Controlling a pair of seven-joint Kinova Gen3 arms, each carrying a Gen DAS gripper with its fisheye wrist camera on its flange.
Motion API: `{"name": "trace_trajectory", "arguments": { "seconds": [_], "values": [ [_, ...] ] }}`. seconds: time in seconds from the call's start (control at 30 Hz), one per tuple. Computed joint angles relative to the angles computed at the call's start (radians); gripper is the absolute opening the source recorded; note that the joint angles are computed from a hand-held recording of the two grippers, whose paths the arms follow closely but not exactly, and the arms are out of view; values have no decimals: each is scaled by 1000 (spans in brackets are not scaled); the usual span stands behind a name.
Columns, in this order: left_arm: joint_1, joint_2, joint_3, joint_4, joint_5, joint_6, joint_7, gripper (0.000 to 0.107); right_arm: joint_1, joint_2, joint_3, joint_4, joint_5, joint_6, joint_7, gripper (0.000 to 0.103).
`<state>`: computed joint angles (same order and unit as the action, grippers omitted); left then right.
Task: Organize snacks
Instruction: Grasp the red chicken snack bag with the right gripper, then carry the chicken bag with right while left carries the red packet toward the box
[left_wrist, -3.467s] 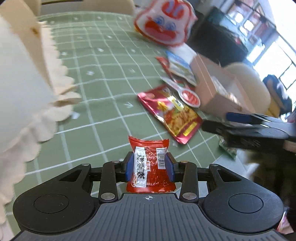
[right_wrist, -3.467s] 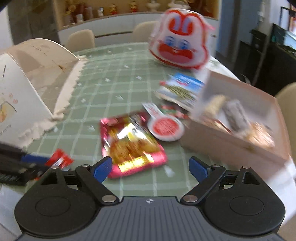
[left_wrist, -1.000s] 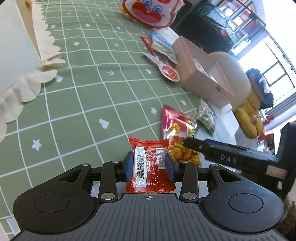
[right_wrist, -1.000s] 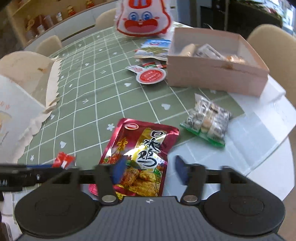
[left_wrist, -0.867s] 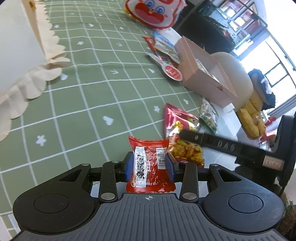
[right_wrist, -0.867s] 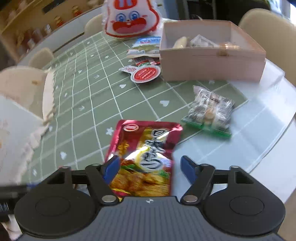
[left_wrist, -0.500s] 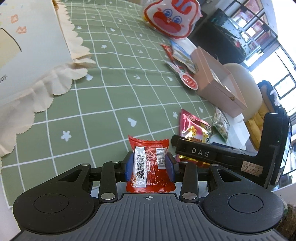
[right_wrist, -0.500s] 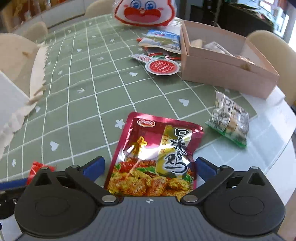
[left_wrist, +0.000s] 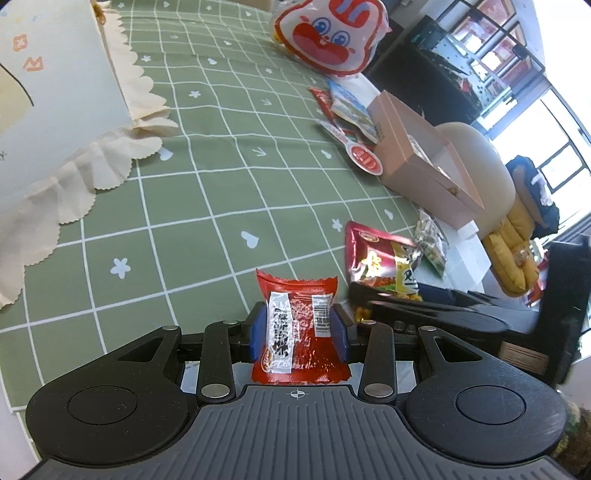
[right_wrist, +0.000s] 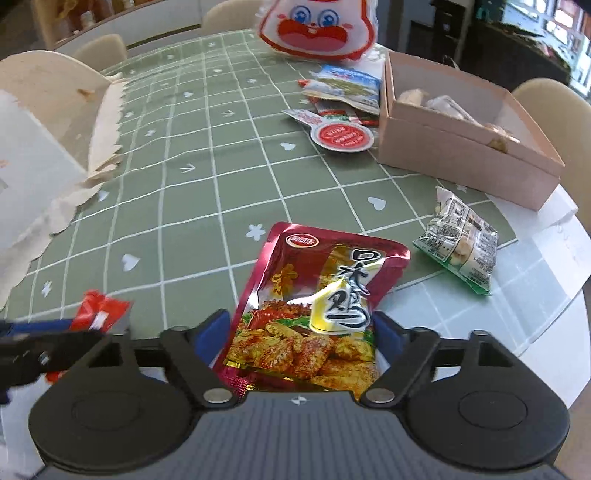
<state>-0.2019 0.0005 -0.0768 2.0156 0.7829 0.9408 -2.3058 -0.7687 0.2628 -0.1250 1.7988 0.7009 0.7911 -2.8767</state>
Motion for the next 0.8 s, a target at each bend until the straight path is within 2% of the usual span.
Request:
{"name": "trace_trajectory", "arguments": {
  "seconds": [0.1,0.4,0.57,0.7,0.8],
  "values": [
    [10,9,10,-5,-7,3,4,42,-4,-45,-11,28,17,15,11,40],
    [77,37,66,-31,-34,-7,43,42,119,-208,-61,144,-81,-52,41,29],
    [120,49,95,-63,-32,2,49,42,197,-315,-95,190,-92,-38,38,21],
    [154,67,118,-96,-24,9,44,42,270,-393,-110,217,-108,-41,62,18],
    [185,96,139,-120,-41,-6,73,42,325,-410,-110,239,-118,-72,84,17]
  ]
}}
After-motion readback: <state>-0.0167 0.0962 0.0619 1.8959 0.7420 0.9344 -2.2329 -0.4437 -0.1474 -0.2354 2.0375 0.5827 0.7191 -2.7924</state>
